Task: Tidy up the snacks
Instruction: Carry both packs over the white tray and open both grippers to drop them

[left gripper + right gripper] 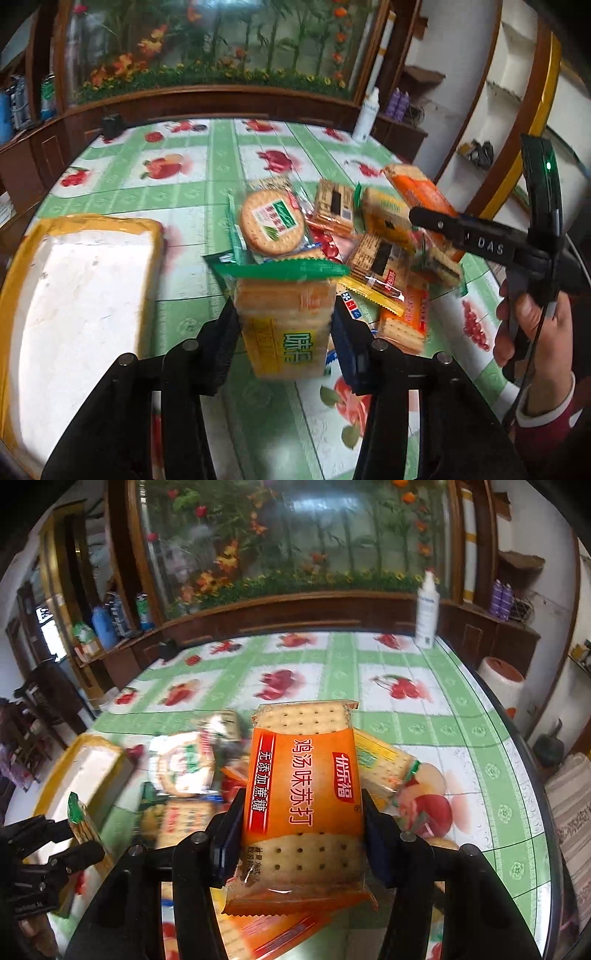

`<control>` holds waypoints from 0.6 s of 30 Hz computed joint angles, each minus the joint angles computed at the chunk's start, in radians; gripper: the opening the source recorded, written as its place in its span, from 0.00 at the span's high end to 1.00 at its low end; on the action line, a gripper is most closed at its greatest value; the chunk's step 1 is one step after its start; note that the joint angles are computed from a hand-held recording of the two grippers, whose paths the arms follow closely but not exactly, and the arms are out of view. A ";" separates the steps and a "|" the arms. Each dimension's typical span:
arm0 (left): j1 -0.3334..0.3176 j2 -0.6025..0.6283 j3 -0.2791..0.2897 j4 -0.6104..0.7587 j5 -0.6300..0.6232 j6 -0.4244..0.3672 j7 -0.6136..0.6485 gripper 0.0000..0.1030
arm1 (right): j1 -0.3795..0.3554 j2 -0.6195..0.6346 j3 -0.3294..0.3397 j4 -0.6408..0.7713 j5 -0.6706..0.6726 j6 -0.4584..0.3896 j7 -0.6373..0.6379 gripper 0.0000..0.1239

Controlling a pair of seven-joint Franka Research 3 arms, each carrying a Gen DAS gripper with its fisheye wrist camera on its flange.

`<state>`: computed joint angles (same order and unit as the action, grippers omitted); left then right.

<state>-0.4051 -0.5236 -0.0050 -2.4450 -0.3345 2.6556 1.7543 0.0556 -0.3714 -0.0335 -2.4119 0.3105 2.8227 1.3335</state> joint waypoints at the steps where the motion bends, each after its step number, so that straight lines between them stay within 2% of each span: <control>1: 0.009 -0.019 -0.001 -0.012 0.003 0.002 -0.007 0.56 | 0.006 -0.011 0.001 -0.004 0.003 -0.001 -0.002 0.54; 11: 0.103 -0.236 0.017 -0.144 0.114 0.027 -0.148 0.56 | 0.130 -0.107 0.003 -0.042 0.087 -0.012 -0.091 0.54; 18: 0.215 -0.360 0.055 -0.209 0.217 0.006 -0.254 0.56 | 0.305 -0.103 -0.025 -0.003 0.244 -0.052 -0.228 0.54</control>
<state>-0.1898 -0.8836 0.0497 -2.6544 -0.1178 2.6616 1.5001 0.3604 -0.4742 -0.0586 -2.4150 0.5548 2.7708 1.1052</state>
